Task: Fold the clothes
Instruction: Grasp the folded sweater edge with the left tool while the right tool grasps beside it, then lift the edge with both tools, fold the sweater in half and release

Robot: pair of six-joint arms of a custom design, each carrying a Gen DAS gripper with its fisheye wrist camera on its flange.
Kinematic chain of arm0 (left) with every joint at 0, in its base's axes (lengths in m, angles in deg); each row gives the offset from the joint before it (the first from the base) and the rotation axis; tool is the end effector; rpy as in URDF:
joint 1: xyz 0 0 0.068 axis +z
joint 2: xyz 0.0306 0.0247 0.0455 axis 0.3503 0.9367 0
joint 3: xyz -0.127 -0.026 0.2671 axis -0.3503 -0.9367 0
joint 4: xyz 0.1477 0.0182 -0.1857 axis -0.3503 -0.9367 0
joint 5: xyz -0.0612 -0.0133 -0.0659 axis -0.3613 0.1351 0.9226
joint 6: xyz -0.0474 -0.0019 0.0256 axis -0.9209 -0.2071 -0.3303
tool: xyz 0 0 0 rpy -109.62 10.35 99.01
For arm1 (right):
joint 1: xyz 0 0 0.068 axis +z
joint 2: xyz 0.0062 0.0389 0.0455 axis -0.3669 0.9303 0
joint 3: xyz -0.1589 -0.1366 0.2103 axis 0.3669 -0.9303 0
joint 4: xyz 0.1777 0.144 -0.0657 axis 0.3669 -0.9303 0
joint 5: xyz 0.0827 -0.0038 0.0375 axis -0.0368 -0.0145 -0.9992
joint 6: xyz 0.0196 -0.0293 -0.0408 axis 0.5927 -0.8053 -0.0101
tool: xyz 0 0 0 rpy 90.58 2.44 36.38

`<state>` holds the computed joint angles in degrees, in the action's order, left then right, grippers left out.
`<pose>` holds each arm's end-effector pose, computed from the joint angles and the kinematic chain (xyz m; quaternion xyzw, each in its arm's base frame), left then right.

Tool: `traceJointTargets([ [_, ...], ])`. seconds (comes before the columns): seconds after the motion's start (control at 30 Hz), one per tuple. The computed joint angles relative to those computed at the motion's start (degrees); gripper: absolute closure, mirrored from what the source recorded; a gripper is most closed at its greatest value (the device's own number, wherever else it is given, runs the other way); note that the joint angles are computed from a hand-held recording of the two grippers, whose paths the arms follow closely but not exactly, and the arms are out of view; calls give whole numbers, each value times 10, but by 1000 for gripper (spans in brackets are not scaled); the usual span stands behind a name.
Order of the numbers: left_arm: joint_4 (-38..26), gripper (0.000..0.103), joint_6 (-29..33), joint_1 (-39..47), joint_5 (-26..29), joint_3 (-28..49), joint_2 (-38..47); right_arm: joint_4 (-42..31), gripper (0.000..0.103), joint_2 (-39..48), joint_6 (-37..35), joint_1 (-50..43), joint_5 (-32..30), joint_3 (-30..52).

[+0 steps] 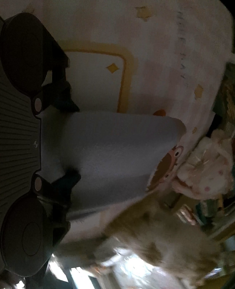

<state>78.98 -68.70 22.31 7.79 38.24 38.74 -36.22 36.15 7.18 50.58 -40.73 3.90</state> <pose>0.2521 -0.0145 0.1040 0.1811 0.9214 -0.3079 0.1530 0.0707 0.1535 0.1305 0.2508 0.9091 0.1312 0.3057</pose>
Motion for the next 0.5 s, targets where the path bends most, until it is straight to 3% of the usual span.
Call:
traceJointTargets([
  [0.03, 9, 52, 12, -8, -8, -10, -17, -28, 68, 3, -33, 4, 10, 21],
  [0.1, 27, 53, 36, -24, -23, -28, -50, -72, 70, 7, -95, 8, 24, 55],
  [0.2, 43, 50, 73, -47, -45, -46, -93, -57, 69, -8, -135, -17, -9, 42],
  [0.3, -20, 39, 51, -27, -36, 16, -24, 33, 54, -43, -132, -66, -63, -29],
  [0.37, -50, 32, 26, -4, -10, 51, 16, 106, 37, -66, -127, -97, -90, -82],
  [0.5, -75, 22, -48, 18, 32, 108, 81, 183, 24, -74, -165, -186, -147, -126],
])
